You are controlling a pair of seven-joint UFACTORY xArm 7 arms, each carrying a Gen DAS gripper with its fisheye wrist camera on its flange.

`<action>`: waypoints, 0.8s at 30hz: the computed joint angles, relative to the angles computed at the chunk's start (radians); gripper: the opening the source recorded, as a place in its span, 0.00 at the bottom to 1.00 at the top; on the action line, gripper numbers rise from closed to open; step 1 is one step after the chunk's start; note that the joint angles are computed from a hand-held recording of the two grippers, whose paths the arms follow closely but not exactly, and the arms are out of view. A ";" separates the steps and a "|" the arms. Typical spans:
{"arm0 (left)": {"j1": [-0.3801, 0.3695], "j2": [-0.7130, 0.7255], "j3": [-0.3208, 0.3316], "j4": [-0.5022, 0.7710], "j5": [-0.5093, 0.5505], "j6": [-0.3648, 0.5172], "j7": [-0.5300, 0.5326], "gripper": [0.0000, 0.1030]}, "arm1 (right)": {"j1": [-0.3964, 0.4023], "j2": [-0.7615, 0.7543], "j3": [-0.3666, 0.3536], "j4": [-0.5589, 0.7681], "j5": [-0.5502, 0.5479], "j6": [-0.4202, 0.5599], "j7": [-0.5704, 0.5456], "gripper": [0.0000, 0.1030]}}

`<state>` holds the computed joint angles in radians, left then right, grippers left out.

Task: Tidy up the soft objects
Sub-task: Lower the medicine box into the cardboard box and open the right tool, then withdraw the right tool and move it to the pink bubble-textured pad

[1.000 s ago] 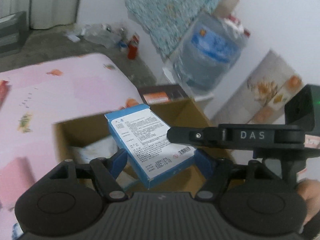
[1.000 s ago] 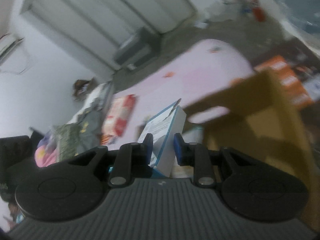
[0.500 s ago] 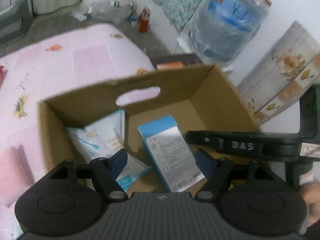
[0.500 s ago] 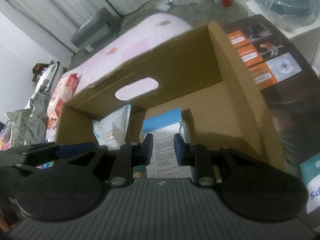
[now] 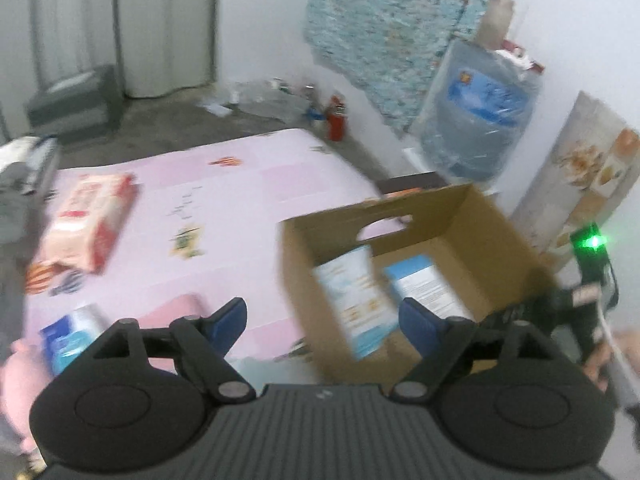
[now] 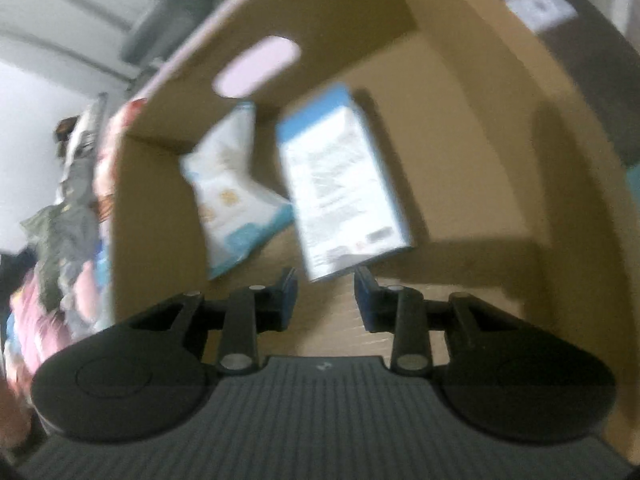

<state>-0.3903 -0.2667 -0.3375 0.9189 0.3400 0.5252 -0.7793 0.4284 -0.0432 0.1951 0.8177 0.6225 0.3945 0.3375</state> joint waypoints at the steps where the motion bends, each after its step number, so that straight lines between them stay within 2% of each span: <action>1: 0.000 -0.030 0.004 -0.031 0.000 0.003 0.002 0.82 | -0.004 0.021 0.001 0.006 -0.032 -0.010 0.040 0.30; 3: 0.000 -0.099 0.015 -0.102 -0.012 -0.010 0.010 0.82 | -0.012 0.064 0.002 0.024 -0.092 -0.029 0.105 0.32; 5: 0.014 -0.170 0.013 -0.165 -0.017 -0.024 0.010 0.82 | -0.019 0.091 0.006 0.039 -0.079 -0.060 0.101 0.35; 7: 0.033 -0.228 0.003 -0.216 -0.018 -0.030 0.011 0.82 | -0.022 0.113 0.006 0.064 -0.151 -0.070 0.153 0.35; 9: 0.048 -0.282 -0.003 -0.260 -0.026 -0.027 0.019 0.82 | -0.022 0.138 0.003 0.097 -0.226 -0.050 0.218 0.37; 14: 0.064 -0.390 0.000 -0.353 -0.074 -0.034 0.025 0.82 | -0.020 0.158 0.013 0.124 -0.300 -0.042 0.289 0.41; 20: 0.072 -0.489 -0.004 -0.429 -0.124 -0.026 0.029 0.82 | -0.050 0.140 0.035 0.104 -0.189 -0.035 0.211 0.44; 24: 0.075 -0.565 -0.001 -0.473 -0.148 -0.007 0.025 0.82 | -0.040 0.106 0.028 0.082 -0.200 -0.037 0.228 0.51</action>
